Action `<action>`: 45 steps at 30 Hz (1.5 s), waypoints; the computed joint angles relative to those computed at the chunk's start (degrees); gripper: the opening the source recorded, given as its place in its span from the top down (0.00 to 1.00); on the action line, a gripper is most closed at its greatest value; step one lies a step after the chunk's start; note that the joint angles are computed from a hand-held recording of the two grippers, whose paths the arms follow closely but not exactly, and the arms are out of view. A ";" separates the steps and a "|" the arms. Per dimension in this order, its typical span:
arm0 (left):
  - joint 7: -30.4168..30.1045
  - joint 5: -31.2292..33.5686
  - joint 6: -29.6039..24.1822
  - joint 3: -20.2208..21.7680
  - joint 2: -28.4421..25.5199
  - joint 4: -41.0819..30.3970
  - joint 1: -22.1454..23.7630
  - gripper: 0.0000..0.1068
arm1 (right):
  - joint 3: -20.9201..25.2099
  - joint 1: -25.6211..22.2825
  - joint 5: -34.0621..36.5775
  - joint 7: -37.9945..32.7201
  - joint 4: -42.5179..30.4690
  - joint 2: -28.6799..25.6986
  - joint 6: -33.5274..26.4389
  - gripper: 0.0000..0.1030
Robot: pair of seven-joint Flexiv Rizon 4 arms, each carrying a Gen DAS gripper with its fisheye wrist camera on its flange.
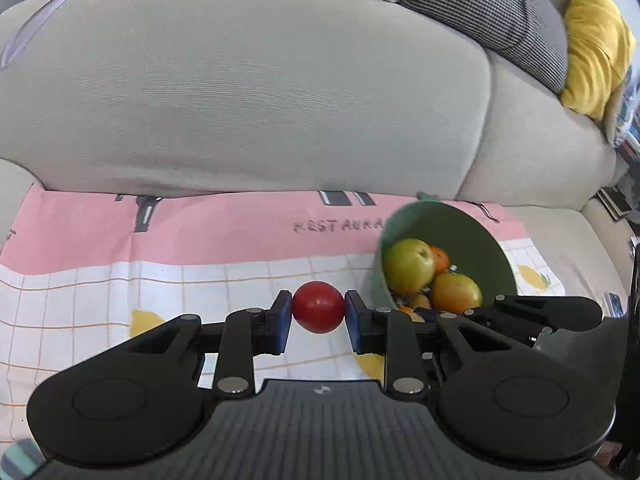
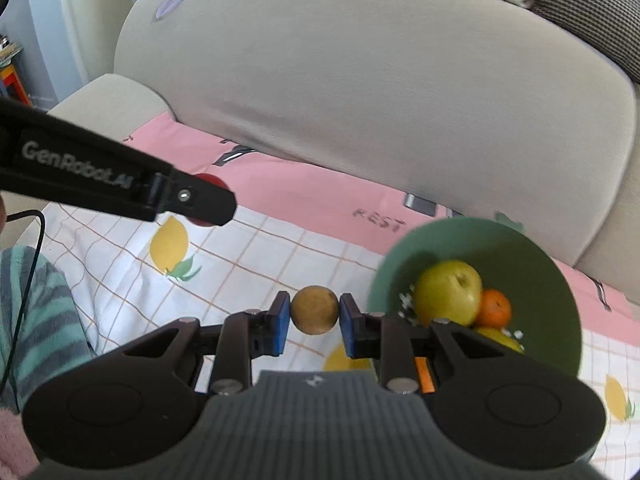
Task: Organize fruits
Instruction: 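Carry the tomato and nut over the green colander and lower them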
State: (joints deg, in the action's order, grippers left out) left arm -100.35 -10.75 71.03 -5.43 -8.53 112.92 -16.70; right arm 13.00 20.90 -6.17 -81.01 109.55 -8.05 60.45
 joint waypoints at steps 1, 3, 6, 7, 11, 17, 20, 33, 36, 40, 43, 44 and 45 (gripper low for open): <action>0.06 0.19 -0.06 -0.17 0.02 -0.11 -0.21 0.71 | -0.11 -0.21 0.01 0.17 0.61 0.49 0.30 0.78; 0.27 0.26 -0.24 -0.54 -0.11 -0.46 -0.58 0.71 | -0.34 -0.69 -0.04 0.56 1.94 1.57 0.97 0.78; 0.06 0.54 -0.46 -0.94 -0.71 -1.34 -1.29 0.71 | -0.66 -1.57 0.06 0.51 4.01 3.13 2.12 0.78; -0.16 0.83 -0.54 -1.01 -0.97 -1.72 -1.58 0.71 | -0.83 -1.77 -0.27 0.74 4.62 3.37 2.59 0.78; -0.27 1.12 -0.14 -1.60 -2.27 -3.11 -2.58 0.71 | -1.42 -2.87 -0.85 1.33 6.67 4.86 3.75 0.78; 0.51 1.25 -1.43 -2.22 -4.17 -5.40 -3.87 0.71 | -2.16 -4.44 -1.28 1.74 8.84 6.48 5.20 0.78; 1.07 0.92 -1.78 -2.42 -4.93 -6.08 -4.14 0.71 | -2.51 -5.11 -1.49 2.06 9.56 6.91 5.68 0.78; 4.13 0.38 -3.94 -2.72 -9.81 -12.05 -4.71 0.71 | -4.10 -7.56 -3.08 0.20 8.82 4.56 10.02 0.78; 4.89 1.04 -5.48 -2.61 -11.83 -14.82 -5.02 0.71 | -4.16 -7.91 -2.71 -1.19 7.86 3.33 10.06 0.78; 6.37 1.68 -9.83 -2.53 -14.85 -19.38 -5.43 0.71 | -4.16 -8.40 -2.07 -3.72 6.27 1.18 10.19 0.78; 5.67 3.23 -14.02 -1.55 -16.98 -22.97 -6.33 0.71 | -4.02 -8.84 -1.51 -6.71 4.97 -0.61 10.18 0.78; 5.62 3.29 -15.01 -1.54 -17.68 -23.94 -6.39 0.71 | -3.98 -8.99 -1.30 -7.66 4.40 -1.25 9.89 0.78; 5.62 3.28 -15.54 -1.54 -18.15 -24.52 -6.39 0.71 | -3.93 -9.18 -0.93 -8.52 3.74 -1.92 9.60 0.78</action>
State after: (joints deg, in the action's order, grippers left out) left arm -94.74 -7.47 55.50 -6.97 -26.68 88.39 -23.09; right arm 9.08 11.72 -7.10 -89.53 113.29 -9.97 70.05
